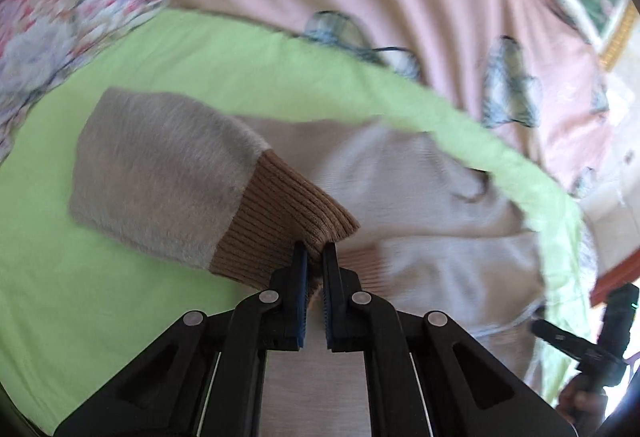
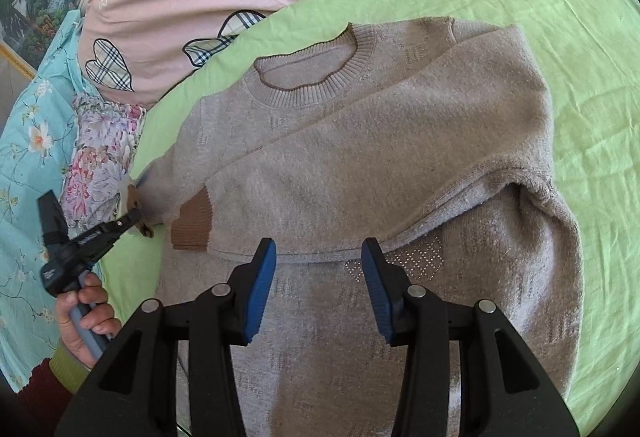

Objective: Fold small clothes

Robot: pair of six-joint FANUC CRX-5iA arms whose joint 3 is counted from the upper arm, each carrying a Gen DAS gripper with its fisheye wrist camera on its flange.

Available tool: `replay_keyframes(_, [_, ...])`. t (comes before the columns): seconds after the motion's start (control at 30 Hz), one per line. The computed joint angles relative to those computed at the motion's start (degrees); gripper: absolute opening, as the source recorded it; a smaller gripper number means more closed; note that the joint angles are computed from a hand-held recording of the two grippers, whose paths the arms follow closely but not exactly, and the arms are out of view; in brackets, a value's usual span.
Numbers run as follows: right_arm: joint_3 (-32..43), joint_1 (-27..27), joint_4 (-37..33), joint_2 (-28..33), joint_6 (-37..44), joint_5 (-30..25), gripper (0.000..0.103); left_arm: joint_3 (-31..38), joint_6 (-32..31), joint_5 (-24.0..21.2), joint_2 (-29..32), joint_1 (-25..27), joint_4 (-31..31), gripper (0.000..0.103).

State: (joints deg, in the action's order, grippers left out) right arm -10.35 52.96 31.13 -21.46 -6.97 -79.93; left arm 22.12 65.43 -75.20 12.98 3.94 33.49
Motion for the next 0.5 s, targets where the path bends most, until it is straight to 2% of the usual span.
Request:
replay_keyframes(0.13, [-1.0,1.0,1.8,-1.3,-2.2,-0.8,0.046,0.3,-1.4,-1.1,-0.3,-5.3,3.3,0.004])
replay_keyframes(0.27, [-2.6,2.8,4.7,-3.9,-6.2,-3.9,0.046,-0.5,-3.7,-0.9,-0.5,-12.4,5.1,0.004])
replay_keyframes(0.5, [-5.5,7.9,9.8,-9.3,-15.1,-12.5,0.046,1.4,-3.5,-0.8,3.2,-22.6,4.8,0.004])
